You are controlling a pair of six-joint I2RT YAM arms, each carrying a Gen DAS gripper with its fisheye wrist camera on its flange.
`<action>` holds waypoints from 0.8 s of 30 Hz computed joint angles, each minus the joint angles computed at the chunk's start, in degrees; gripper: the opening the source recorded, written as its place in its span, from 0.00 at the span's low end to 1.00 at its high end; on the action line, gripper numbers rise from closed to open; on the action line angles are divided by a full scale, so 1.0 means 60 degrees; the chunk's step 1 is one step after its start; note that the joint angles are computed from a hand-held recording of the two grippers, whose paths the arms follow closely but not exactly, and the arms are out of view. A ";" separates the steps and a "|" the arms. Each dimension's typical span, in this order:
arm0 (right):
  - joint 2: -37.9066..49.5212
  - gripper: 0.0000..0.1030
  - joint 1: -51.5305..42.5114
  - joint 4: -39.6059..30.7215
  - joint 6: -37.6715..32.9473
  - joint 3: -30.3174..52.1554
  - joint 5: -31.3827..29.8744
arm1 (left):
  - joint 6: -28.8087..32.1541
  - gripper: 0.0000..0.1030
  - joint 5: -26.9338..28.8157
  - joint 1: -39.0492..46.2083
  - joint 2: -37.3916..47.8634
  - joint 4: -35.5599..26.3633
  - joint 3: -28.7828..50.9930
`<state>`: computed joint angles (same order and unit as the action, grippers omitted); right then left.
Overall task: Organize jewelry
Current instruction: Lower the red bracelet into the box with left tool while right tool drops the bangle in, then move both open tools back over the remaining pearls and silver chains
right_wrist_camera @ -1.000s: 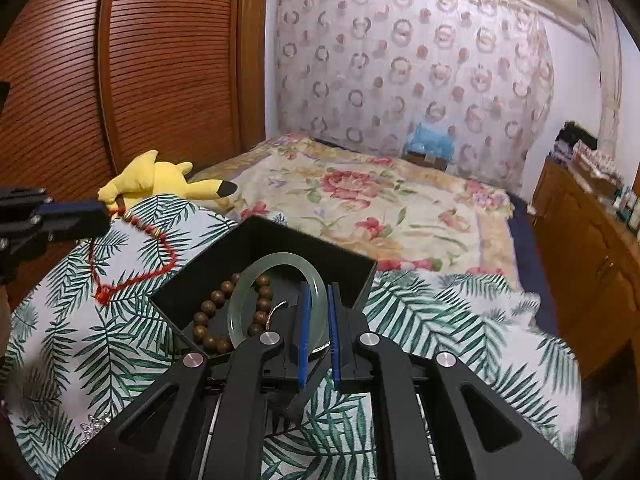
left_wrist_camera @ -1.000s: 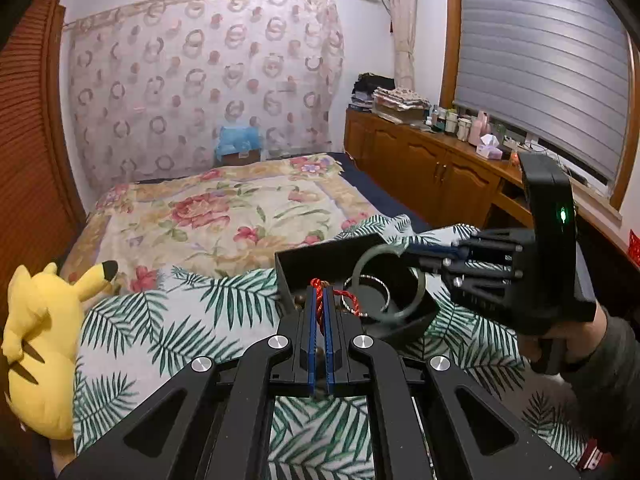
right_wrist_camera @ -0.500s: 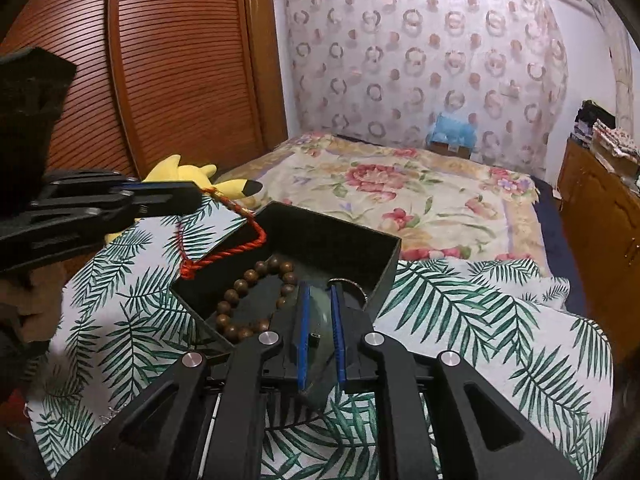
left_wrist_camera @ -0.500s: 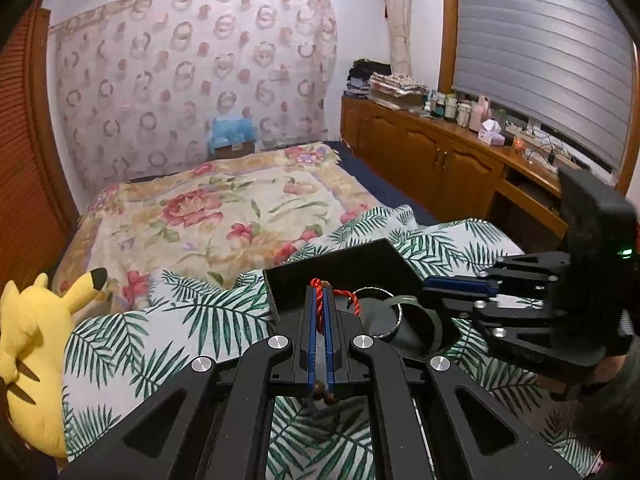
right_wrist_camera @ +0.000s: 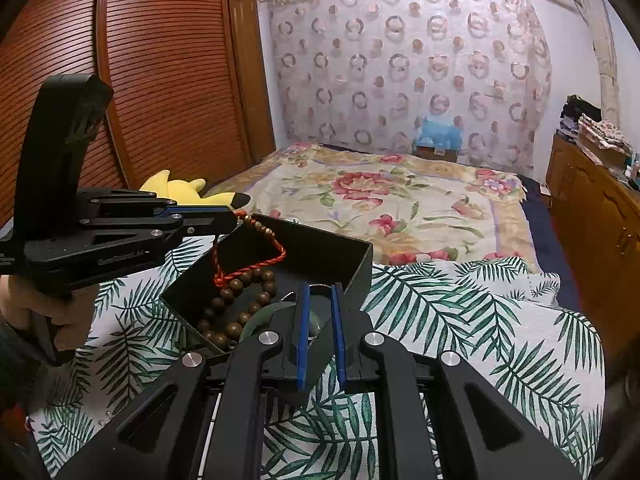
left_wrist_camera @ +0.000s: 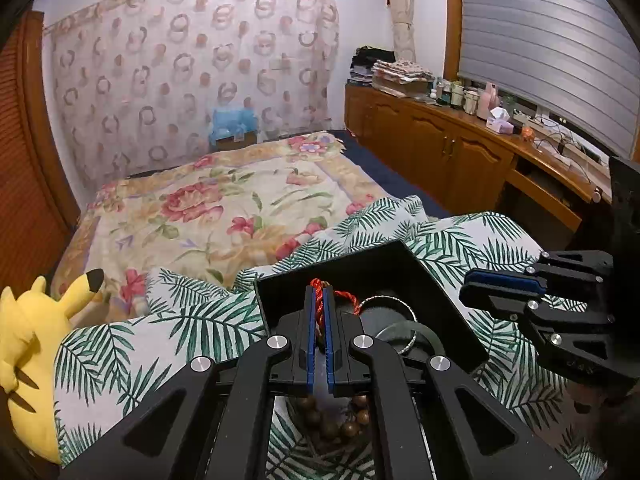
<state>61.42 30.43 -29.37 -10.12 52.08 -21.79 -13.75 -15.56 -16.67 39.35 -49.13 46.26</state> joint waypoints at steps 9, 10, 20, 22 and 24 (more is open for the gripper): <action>-0.0015 0.13 0.0153 -0.0011 0.0016 -0.0024 0.0113 | -0.0349 0.37 0.0233 -0.0025 -0.0377 -0.0357 -0.0148; -0.0015 0.13 0.0160 -0.0009 0.0018 -0.0024 0.0120 | -0.0448 0.45 0.0128 -0.0147 -0.0483 -0.0476 -0.0140; -0.0053 0.13 0.0245 0.0041 0.0064 -0.0033 0.0246 | -0.1485 0.89 -0.1120 -0.1172 -0.1473 -0.1724 -0.0130; -0.0087 0.13 0.0290 0.0026 0.0066 -0.0004 0.0312 | -0.1743 0.90 -0.1277 -0.1332 -0.1703 -0.2016 -0.0195; -0.0182 0.13 0.0408 -0.0015 0.0087 0.0053 0.0448 | -0.1921 0.90 -0.1332 -0.1418 -0.1909 -0.2288 -0.0232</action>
